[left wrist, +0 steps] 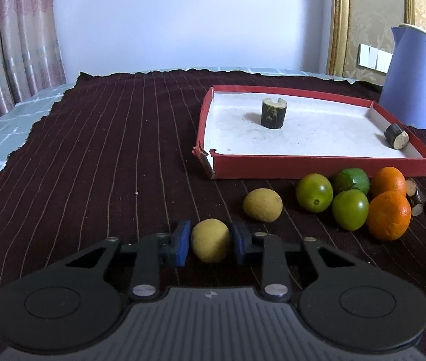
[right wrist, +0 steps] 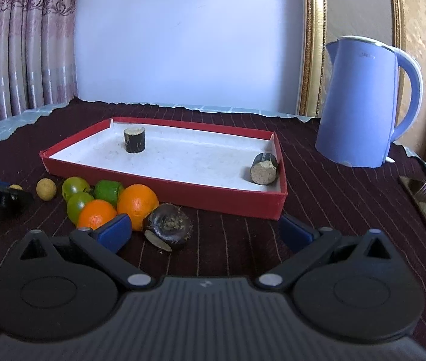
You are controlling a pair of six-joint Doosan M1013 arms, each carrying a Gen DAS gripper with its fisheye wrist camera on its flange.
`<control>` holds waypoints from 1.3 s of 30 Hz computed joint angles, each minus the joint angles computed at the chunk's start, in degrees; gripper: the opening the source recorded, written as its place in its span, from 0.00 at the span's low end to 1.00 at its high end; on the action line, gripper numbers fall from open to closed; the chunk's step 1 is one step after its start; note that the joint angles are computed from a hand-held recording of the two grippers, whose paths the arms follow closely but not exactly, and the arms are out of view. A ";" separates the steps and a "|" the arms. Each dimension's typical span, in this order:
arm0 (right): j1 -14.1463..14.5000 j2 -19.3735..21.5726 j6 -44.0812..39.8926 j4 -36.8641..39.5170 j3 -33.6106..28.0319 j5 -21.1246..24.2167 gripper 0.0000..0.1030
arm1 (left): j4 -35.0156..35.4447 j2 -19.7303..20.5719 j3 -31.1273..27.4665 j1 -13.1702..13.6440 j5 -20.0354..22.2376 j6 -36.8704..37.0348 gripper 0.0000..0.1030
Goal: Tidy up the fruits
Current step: 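Lift the yellow fruit with the left tool while the right tool grasps the dark round fruit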
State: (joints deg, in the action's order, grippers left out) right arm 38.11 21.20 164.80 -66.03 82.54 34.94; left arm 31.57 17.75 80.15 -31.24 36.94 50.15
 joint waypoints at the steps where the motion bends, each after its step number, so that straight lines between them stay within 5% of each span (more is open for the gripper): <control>1: 0.01 0.05 -0.73 0.31 -0.10 0.10 1.00 | 0.18 -0.03 0.09 -0.02 -0.17 -0.11 0.26; 9: 0.15 0.69 -8.92 3.45 -1.26 0.66 1.00 | 0.07 -0.33 0.76 0.19 -1.55 -0.29 0.26; 14: -0.79 1.16 -16.39 11.69 -2.65 -0.07 0.74 | 0.86 -0.34 0.90 0.04 -1.62 -0.76 0.26; 22: -1.46 2.54 -26.89 20.21 -5.39 -0.44 0.55 | 0.92 -0.38 0.99 0.05 -1.78 -0.31 0.26; 25: -1.74 2.87 -31.28 23.86 -6.08 -1.16 0.38 | 0.80 -0.55 1.22 0.10 -2.14 -0.65 0.26; 39: -0.90 0.38 -20.37 14.72 -2.45 -1.20 0.37 | 4.28 -1.00 1.96 -0.31 -2.78 -4.20 0.26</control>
State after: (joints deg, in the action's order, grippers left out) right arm 37.21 21.57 144.43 -51.31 80.09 33.74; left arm 35.85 16.75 82.11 -31.55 34.16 45.95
